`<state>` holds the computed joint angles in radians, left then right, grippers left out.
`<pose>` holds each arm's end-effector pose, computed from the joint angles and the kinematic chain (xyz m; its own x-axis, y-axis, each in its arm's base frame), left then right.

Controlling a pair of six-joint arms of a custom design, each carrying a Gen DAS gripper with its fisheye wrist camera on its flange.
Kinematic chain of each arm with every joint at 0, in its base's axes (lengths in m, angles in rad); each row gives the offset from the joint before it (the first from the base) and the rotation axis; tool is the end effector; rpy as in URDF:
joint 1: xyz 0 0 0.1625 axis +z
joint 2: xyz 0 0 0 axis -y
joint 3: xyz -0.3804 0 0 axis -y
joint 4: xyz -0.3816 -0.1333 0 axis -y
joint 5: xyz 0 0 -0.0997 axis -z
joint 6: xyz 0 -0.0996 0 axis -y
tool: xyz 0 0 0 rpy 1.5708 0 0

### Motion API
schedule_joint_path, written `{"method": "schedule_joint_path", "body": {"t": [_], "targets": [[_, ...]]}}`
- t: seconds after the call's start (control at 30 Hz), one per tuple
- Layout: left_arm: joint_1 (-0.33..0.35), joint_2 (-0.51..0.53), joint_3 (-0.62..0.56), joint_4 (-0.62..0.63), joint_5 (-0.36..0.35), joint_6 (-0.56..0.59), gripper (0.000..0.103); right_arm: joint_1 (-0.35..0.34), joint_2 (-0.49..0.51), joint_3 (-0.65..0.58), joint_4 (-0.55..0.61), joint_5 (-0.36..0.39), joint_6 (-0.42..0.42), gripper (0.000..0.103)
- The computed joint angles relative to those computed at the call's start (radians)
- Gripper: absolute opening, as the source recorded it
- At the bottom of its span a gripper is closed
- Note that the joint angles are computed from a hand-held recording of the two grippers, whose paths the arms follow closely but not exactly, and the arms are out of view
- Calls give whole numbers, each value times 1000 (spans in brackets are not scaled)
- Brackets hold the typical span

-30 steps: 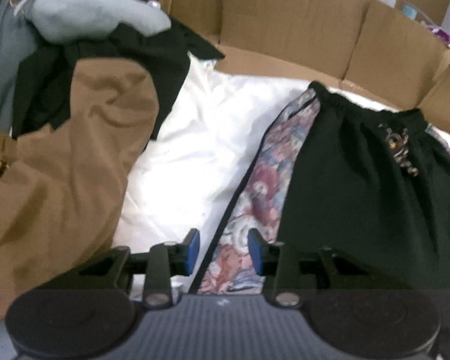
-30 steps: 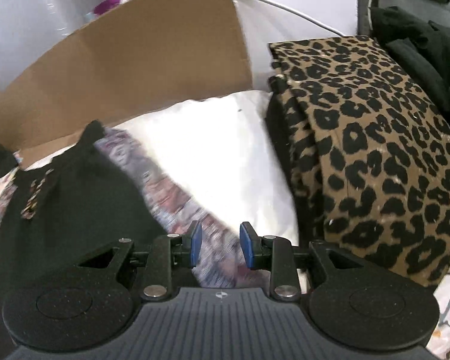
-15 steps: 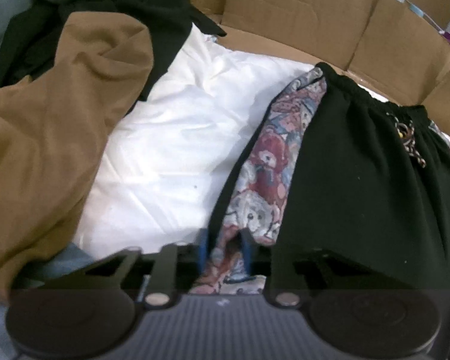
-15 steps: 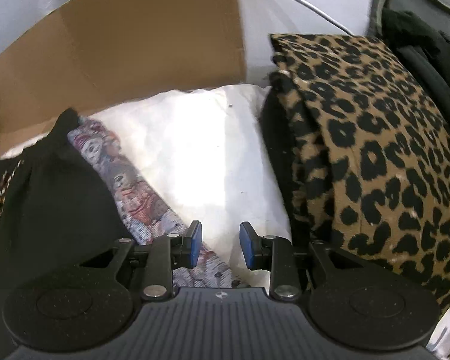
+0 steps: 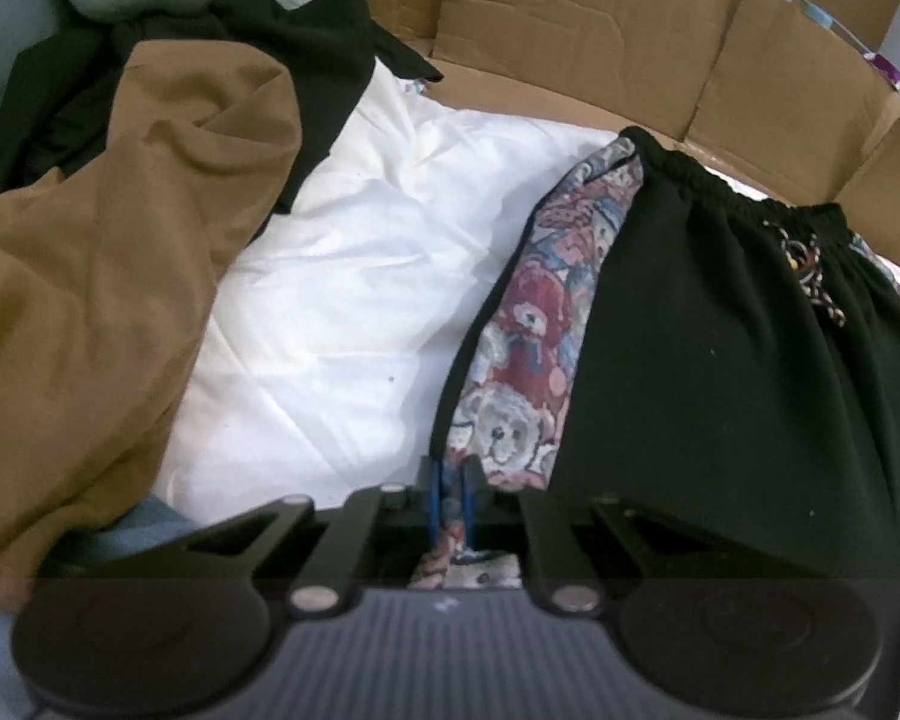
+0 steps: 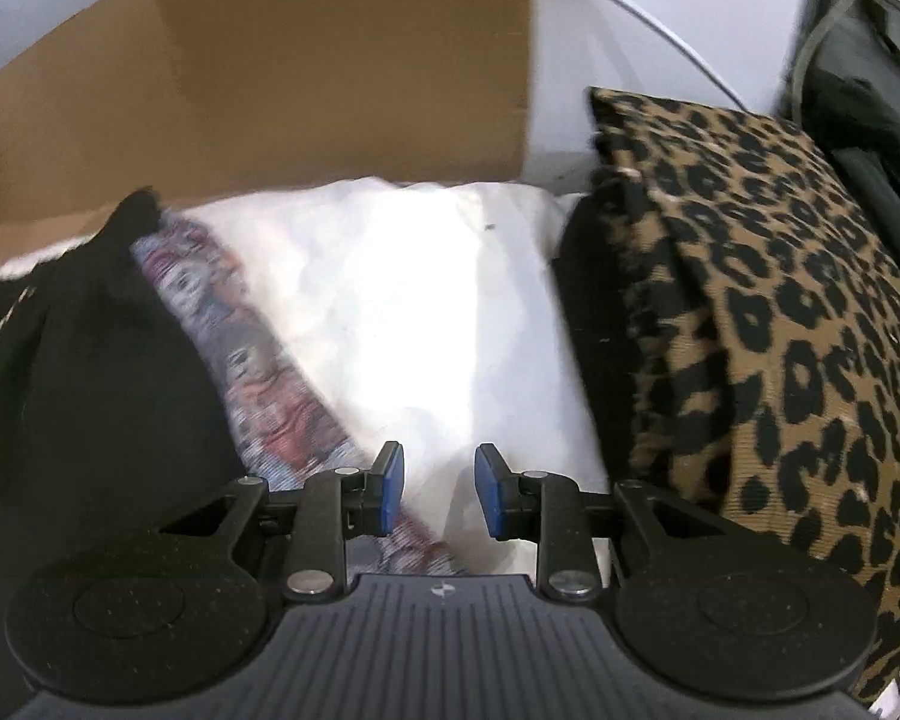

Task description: Fold clothes

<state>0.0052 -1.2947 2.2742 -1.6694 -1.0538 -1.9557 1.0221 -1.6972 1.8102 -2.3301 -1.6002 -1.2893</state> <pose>-0.3121 -0.1842 0.0797 -0.7313 -0.3302 -0.5968 0.1102 0.8063 -0.5812 -0.1343 -0.4697 0.4774 -0.6343 -0.5053 0.5851 -0.6947 0.7046 -0.1448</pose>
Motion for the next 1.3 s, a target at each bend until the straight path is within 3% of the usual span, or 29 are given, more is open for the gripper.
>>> {"method": "schedule_joint_path", "body": {"t": [0.3, 0.6, 1.03, 1.07, 1.13, 1.17, 1.2, 1.27, 1.3], "targets": [[-8, 14, -8, 13, -15, -4, 9, -27, -60, 30, 62, 32, -90, 31], [-8, 16, -10, 18, -19, 3, 9, -31, -62, 26, 83, 18, -187, 32], [0, 13, -9, 18, -28, 5, 15, 7, 17, -38, 124, -91, -126, 33], [1, 14, -10, 18, -30, 11, 18, 12, 21, -42, 127, -102, -118, 33], [8, 16, -13, 19, -35, 22, 36, 19, 28, -45, 130, -116, -107, 35], [13, 16, -14, 19, -37, 22, 54, 21, 30, -44, 128, -118, -105, 35], [16, 16, -14, 18, -35, 15, 60, 23, 29, -38, 121, -122, -114, 35], [19, 19, -11, 12, -32, 10, 59, 28, 21, -20, 100, -130, -148, 32], [20, 20, -9, 7, -30, 12, 49, 32, 18, -15, 96, -136, -161, 28]]}}
